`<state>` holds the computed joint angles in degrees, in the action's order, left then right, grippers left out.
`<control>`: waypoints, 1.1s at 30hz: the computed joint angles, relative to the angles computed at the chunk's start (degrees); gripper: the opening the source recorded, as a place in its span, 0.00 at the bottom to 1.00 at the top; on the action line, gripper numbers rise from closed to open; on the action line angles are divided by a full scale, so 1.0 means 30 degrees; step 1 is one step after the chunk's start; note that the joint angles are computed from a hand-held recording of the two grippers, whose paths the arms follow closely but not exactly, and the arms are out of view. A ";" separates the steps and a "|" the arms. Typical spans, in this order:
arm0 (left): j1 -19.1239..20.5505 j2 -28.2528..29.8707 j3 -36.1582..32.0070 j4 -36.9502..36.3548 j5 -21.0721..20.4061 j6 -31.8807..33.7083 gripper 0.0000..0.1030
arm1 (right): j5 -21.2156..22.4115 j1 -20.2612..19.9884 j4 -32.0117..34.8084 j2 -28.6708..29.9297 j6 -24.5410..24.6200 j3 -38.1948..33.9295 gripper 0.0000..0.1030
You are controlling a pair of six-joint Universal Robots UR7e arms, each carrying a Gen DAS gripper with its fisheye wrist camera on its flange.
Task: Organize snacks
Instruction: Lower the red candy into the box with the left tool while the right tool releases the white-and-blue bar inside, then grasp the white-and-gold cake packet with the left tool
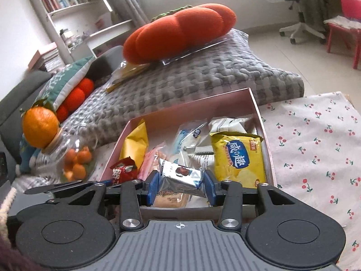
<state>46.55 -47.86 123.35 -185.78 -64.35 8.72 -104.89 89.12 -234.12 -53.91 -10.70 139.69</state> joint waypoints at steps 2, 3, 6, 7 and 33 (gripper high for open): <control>0.0029 0.0127 -0.0063 -0.0239 -0.0158 0.0124 0.28 | 0.0001 -0.0024 0.0043 -0.0054 0.0119 0.0015 0.48; -0.0026 0.0210 -0.0002 -0.0535 -0.0039 0.0116 0.31 | -0.0076 -0.0002 0.0022 -0.0079 0.0164 0.0019 0.50; -0.0110 0.0202 0.0199 -0.0919 0.0170 -0.0066 0.42 | 0.0226 -0.0131 0.0016 -0.0301 0.0334 0.0208 0.53; -0.0138 0.0116 0.0316 -0.0969 0.0189 -0.0137 0.52 | 0.0442 -0.0215 0.0067 -0.0417 0.0429 0.0296 0.57; -0.2359 -0.4145 0.4375 0.1841 0.1374 -0.2807 0.99 | -0.4423 0.3001 -0.0759 -0.1658 -0.0125 0.2687 0.92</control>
